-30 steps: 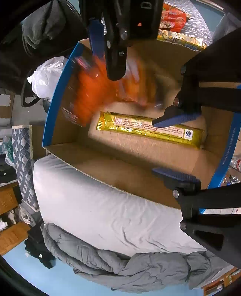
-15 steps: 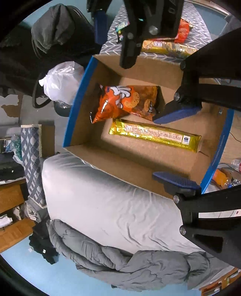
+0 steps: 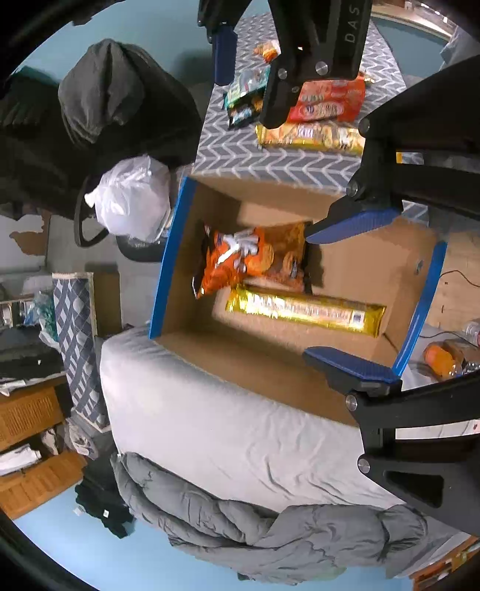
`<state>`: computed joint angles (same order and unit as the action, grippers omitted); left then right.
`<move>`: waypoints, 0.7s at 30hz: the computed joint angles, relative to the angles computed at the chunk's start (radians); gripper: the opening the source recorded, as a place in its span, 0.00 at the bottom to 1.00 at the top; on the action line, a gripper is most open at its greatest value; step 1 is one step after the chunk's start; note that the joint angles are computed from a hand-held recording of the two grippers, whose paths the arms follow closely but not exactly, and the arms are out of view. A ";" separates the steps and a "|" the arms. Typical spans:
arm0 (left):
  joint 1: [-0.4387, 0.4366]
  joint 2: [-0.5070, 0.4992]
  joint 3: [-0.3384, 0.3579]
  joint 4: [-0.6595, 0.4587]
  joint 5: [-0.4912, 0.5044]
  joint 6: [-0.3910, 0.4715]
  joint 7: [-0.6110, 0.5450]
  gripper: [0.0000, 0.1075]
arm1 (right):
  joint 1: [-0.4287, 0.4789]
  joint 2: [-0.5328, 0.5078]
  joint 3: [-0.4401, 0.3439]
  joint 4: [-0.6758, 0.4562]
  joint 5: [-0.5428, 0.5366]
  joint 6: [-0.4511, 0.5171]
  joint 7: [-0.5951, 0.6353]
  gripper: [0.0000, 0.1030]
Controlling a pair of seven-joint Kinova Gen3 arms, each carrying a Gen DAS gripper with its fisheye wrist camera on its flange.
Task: Organize snacks
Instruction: 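Move both open tools back over the remaining snacks on the table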
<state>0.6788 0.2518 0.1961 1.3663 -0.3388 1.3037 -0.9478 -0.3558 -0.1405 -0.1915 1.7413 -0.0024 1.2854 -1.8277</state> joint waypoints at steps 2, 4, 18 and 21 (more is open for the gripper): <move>0.013 0.009 0.008 -0.016 0.003 0.008 0.002 0.55 | 0.012 -0.028 0.015 0.016 -0.010 0.013 0.007 0.69; 0.031 0.020 0.013 -0.034 0.004 0.019 0.007 0.55 | 0.024 -0.053 0.021 0.031 -0.012 0.027 0.010 0.69; 0.163 0.128 0.026 -0.153 0.055 0.061 -0.006 0.61 | 0.197 -0.233 0.166 0.183 -0.066 0.109 0.116 0.69; 0.186 0.160 0.022 -0.183 0.073 0.068 -0.018 0.65 | 0.244 -0.262 0.208 0.223 -0.060 0.121 0.148 0.69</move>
